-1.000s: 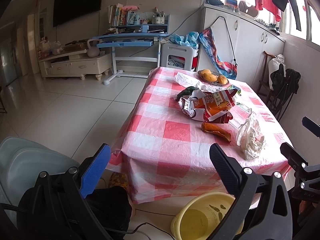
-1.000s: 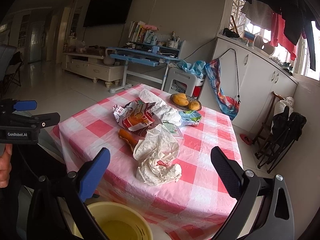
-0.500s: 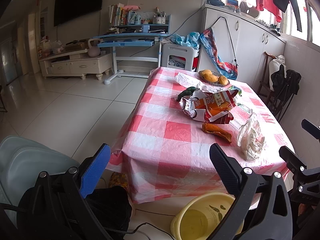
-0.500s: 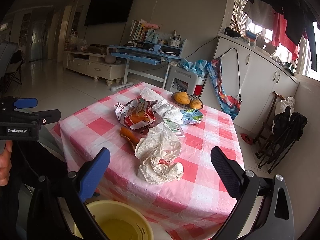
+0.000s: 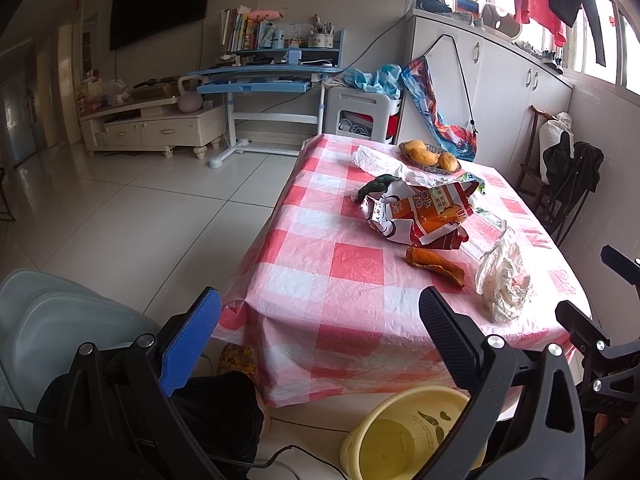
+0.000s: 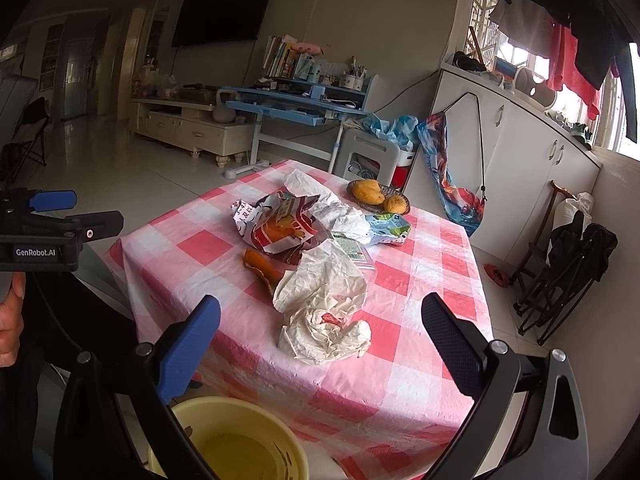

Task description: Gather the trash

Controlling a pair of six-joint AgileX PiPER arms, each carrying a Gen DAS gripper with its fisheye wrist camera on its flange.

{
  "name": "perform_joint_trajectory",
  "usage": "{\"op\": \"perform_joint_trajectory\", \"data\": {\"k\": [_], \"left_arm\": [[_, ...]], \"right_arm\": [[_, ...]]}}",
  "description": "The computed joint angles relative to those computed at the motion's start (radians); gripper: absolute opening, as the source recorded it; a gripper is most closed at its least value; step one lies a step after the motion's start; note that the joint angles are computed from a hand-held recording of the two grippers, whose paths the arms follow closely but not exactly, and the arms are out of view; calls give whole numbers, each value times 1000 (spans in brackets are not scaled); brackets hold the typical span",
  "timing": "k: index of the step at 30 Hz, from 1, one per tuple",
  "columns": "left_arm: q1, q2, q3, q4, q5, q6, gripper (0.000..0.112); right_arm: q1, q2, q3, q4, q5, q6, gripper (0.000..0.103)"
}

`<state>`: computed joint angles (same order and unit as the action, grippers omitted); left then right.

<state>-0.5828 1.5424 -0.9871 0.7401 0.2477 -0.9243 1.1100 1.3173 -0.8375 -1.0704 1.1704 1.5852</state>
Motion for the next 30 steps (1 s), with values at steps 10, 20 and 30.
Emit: {"op": "perform_joint_trajectory", "data": {"k": [10,20,30], "left_arm": [[2,1,1,-4,-5,0,96],[6,8,0,-57,-9,20,96],[16,19,-12,-165,-9,121,96]], "right_arm": [[-47,-51,31,101,-32,-24,96],[-238,-103,79,241,-255,-80,88],[-482,7,89,340,-537,-127,85]]}}
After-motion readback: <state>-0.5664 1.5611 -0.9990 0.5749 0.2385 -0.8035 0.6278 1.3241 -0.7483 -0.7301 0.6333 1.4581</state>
